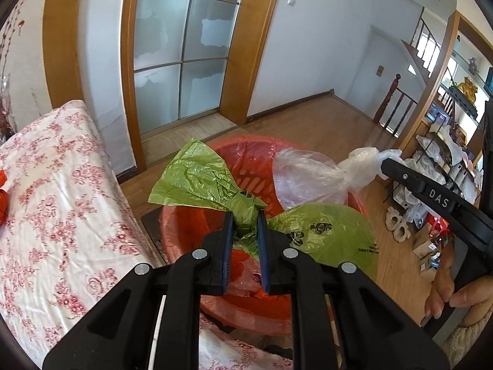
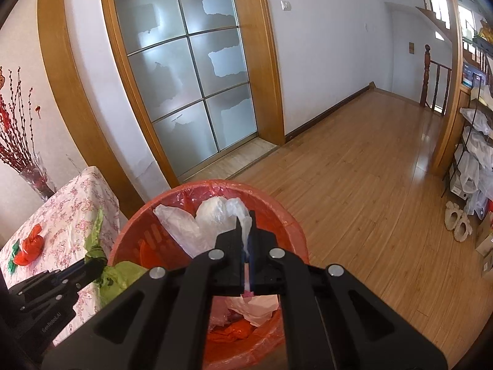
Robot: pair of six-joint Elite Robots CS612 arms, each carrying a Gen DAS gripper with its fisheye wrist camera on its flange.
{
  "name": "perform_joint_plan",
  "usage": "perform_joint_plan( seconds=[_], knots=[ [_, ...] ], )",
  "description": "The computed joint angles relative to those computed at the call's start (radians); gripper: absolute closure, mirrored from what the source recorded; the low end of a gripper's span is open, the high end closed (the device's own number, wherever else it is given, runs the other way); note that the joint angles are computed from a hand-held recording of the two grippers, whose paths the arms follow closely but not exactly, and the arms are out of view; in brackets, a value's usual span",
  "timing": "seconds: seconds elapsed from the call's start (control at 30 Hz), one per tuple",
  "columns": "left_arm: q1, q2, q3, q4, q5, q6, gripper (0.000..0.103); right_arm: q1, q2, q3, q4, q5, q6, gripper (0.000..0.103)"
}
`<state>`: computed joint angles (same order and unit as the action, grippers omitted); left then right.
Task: Collect trash
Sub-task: 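Carry the white bag and green bag over the orange basket, then open both grippers to drop the bags into the orange basket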
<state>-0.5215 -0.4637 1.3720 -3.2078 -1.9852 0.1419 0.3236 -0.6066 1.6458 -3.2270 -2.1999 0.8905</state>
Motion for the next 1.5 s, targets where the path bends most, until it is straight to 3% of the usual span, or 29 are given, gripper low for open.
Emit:
perform_joint_plan(
  seconds=[0.43, 0.53, 0.57, 0.63, 0.7, 0.87, 1.23, 1.5],
  knots=[
    [-0.006, 0.015, -0.028, 0.052, -0.031, 0.029, 0.088, -0.01, -0.002, 0.007, -0.027, 0.017, -0.001, 0.099],
    [-0.004, 0.017, -0.033, 0.066, -0.035, 0.024, 0.085, -0.015, 0.001, 0.005, -0.021, 0.028, 0.014, 0.09],
    [-0.006, 0.016, -0.029, 0.064, -0.03, 0.021, 0.082, -0.016, 0.003, 0.005, -0.026, 0.038, 0.015, 0.079],
    [-0.005, 0.016, -0.029, 0.067, -0.024, 0.017, 0.076, -0.015, 0.006, 0.002, -0.026, 0.038, 0.013, 0.07],
    [-0.003, 0.015, -0.027, 0.068, -0.022, 0.013, 0.07, -0.014, 0.007, 0.002, -0.02, 0.039, 0.01, 0.07],
    [0.005, 0.015, -0.023, 0.058, 0.0, -0.003, 0.07, -0.013, 0.009, -0.002, -0.005, 0.042, 0.016, 0.07],
    [0.053, 0.005, -0.006, -0.003, 0.073, -0.052, 0.069, 0.006, 0.023, -0.054, 0.039, 0.051, -0.031, 0.07],
    [0.115, -0.002, 0.007, -0.06, 0.137, -0.065, 0.062, 0.037, 0.06, -0.159, 0.083, 0.088, -0.116, 0.066]
  ],
)
